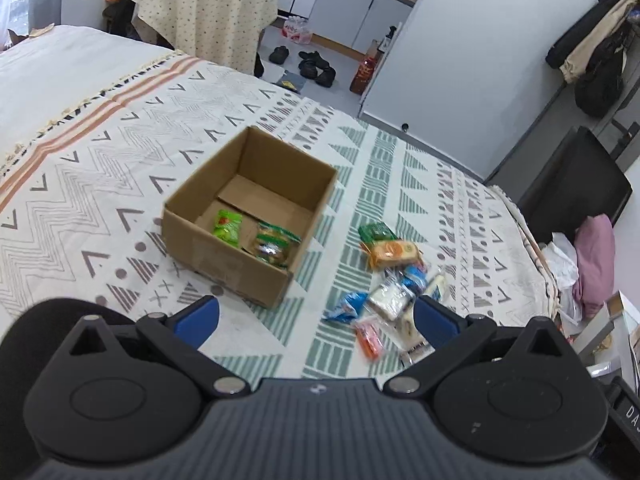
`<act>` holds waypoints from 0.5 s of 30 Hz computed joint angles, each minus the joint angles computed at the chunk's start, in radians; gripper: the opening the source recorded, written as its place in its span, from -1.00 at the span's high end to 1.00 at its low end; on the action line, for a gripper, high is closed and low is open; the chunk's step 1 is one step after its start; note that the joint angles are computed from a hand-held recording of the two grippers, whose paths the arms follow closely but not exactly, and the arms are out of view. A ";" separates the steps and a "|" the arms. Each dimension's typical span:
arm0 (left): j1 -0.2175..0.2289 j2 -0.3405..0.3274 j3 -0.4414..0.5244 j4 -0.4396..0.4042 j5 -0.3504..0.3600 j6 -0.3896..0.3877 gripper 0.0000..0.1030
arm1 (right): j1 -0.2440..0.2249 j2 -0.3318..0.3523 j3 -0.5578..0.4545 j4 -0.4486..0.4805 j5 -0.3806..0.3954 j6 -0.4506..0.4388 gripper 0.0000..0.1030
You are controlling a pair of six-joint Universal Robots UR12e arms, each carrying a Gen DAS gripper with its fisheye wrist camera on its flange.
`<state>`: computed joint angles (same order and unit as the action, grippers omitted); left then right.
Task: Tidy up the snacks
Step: 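Move both tools back to the snack pile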
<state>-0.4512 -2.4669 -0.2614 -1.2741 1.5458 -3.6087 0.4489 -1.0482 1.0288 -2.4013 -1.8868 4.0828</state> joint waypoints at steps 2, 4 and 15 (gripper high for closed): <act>-0.004 -0.011 0.020 -0.024 -0.011 -0.005 -1.00 | -0.004 -0.012 0.024 -0.013 -0.001 0.003 -1.00; -0.009 -0.017 0.027 -0.030 -0.023 -0.020 -1.00 | -0.009 -0.024 0.047 -0.029 0.004 0.008 -1.00; -0.039 -0.068 0.091 -0.028 -0.005 -0.080 -0.99 | -0.033 -0.068 0.156 -0.096 0.025 0.053 -1.00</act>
<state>-0.4906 -2.5350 -0.1702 -1.3019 1.5407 -3.6884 0.4159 -1.1166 1.1845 -2.4975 -1.8623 4.1362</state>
